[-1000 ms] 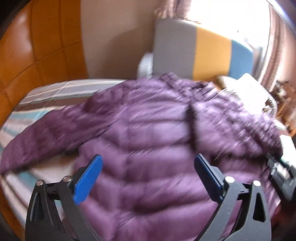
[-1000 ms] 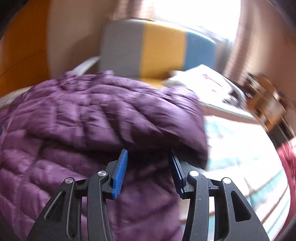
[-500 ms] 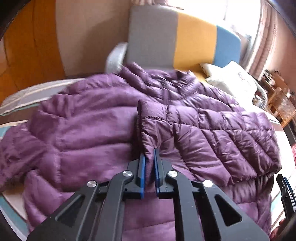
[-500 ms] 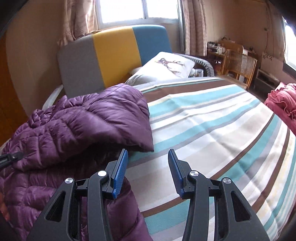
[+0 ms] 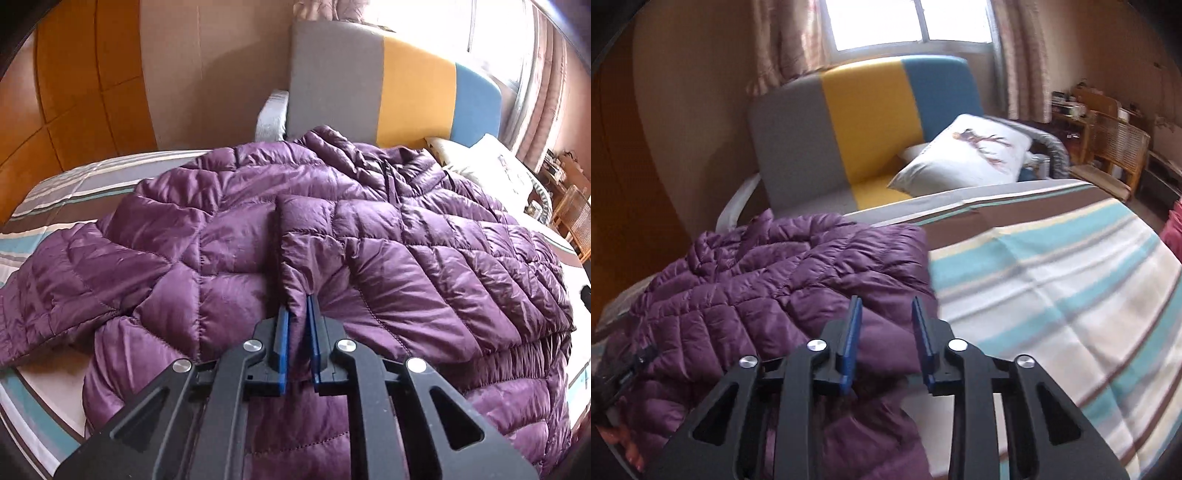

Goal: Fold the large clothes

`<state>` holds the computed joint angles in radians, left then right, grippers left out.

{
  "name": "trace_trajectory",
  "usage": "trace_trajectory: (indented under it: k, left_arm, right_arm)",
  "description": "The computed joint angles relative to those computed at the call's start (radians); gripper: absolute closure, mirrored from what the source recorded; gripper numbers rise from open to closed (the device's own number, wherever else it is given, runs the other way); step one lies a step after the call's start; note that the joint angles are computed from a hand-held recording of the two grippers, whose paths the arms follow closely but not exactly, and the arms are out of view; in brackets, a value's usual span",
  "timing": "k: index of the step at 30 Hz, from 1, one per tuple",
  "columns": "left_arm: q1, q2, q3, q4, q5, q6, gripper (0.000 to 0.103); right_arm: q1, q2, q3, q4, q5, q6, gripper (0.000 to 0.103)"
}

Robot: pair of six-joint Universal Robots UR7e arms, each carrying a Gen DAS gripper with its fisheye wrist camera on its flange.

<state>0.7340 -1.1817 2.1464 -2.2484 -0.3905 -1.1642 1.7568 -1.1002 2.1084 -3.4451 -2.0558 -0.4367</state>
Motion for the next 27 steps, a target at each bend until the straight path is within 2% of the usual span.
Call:
trace_trajectory:
  k: [3,7,13,15,16,17,20,22,24,25,27]
  left_arm:
    - [0.006,-0.002,0.012,-0.030,-0.011,0.006,0.093]
    - [0.016,0.010,0.010,-0.054,-0.020,0.027,0.088]
    - [0.019,0.031,-0.009,-0.024,-0.010,0.029,0.086]
    - [0.012,0.016,0.004,-0.047,-0.012,0.037,0.072]
    - [0.006,0.006,0.010,-0.042,-0.013,0.023,0.046]
    - [-0.004,-0.010,0.016,-0.011,-0.007,-0.016,0.032]
    - [-0.059,-0.066,0.052,0.097,0.059,-0.177,0.037]
    - [-0.084,-0.078,0.062,0.112,0.086,-0.226,0.047]
    - [-0.082,-0.059,0.056,0.025,0.073,-0.150,0.049]
    - [-0.071,-0.028,0.038,-0.047,0.058,-0.065,0.050]
    - [-0.057,0.014,0.005,-0.084,0.042,0.014,0.050]
  right_arm:
    - [-0.010,0.043,-0.073,0.106,0.000,0.027,0.076]
    - [-0.016,0.130,-0.161,0.172,-0.114,0.024,0.078]
    - [-0.029,0.146,-0.154,0.126,-0.101,-0.003,0.078]
    - [-0.031,0.123,-0.140,0.128,-0.081,0.016,0.078]
    - [-0.029,0.109,-0.128,0.123,-0.074,0.023,0.078]
    - [-0.028,0.087,-0.110,0.116,-0.059,0.031,0.078]
    - [-0.015,0.026,-0.042,0.079,-0.027,0.030,0.078]
    - [-0.007,0.003,-0.004,0.064,-0.015,0.010,0.078]
    - [-0.003,0.006,0.008,0.061,-0.026,0.000,0.078]
    - [-0.004,0.014,0.007,0.060,-0.038,-0.001,0.078]
    - [-0.013,0.023,0.002,0.070,-0.055,0.018,0.078]
